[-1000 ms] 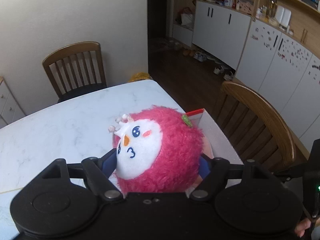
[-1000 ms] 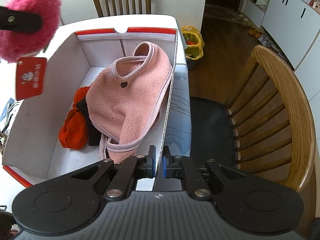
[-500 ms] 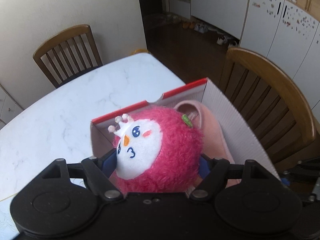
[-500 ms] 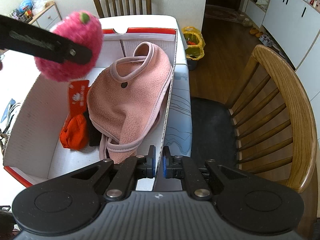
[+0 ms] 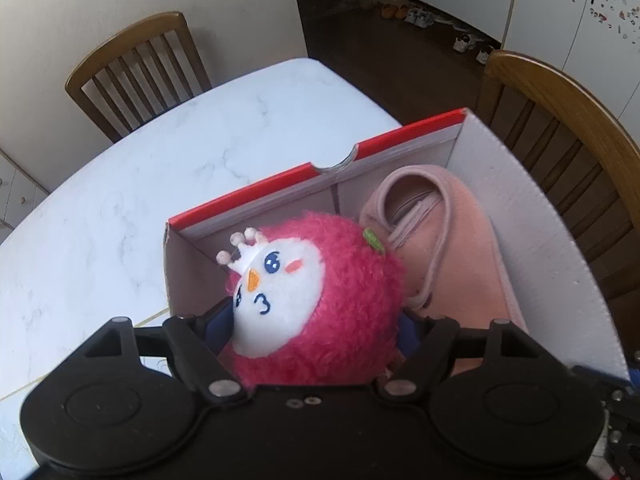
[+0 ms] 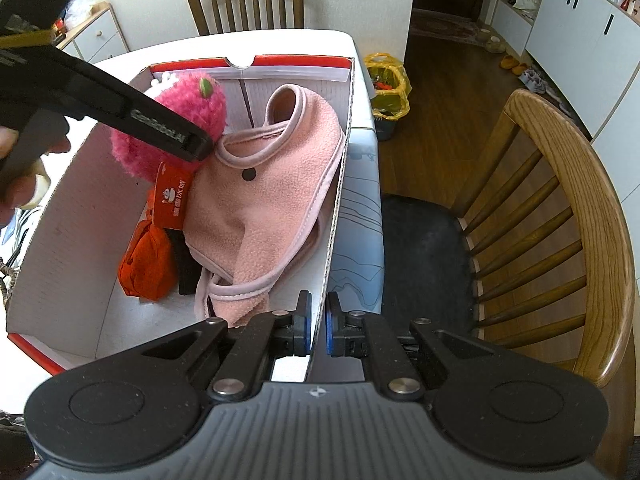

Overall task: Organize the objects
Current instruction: 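Carry the pink plush into the shoebox beside the pink cloth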

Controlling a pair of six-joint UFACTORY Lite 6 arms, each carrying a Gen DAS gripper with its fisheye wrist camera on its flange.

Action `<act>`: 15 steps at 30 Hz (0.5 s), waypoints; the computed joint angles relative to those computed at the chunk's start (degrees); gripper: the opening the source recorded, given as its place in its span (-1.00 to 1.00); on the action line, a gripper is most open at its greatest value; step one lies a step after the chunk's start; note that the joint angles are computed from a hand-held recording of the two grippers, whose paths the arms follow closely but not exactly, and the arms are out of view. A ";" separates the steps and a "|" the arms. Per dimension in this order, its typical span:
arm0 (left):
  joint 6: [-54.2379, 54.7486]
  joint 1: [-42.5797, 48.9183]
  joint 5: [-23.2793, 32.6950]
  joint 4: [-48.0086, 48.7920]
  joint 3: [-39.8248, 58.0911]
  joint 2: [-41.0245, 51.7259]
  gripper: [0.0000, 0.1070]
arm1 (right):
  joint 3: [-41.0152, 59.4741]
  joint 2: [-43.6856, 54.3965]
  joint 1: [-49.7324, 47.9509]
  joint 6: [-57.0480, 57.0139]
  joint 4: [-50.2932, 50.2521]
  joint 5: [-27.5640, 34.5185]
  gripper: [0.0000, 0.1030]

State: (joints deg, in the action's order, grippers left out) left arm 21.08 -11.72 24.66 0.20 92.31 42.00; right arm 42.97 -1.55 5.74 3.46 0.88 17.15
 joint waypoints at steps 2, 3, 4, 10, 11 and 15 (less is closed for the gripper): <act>-0.19 0.09 0.30 0.27 0.95 1.00 0.44 | 0.07 0.07 0.06 0.04 0.10 -0.01 -0.87; 0.08 0.14 0.31 0.15 1.23 1.31 0.44 | 0.08 0.17 -0.04 -0.28 0.40 -0.10 -0.87; 0.11 0.17 0.40 0.19 1.60 1.67 0.44 | 0.07 0.16 -0.06 -0.33 0.41 -0.10 -0.87; -0.38 -0.03 -0.25 1.38 1.01 1.73 0.46 | 0.30 0.51 -0.08 -0.40 0.31 -0.12 -0.87; -0.15 0.09 -0.29 1.10 0.84 1.57 0.47 | 0.37 0.58 -0.08 -0.44 0.37 -0.11 -0.87; 2.71 0.71 -0.46 -2.62 -0.02 0.51 0.55 | 0.24 0.44 -0.11 -0.40 0.24 -0.14 -0.87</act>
State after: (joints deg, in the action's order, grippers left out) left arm 23.79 -11.02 24.20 -2.42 92.29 42.52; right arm 43.22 -1.11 5.63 3.06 1.11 17.01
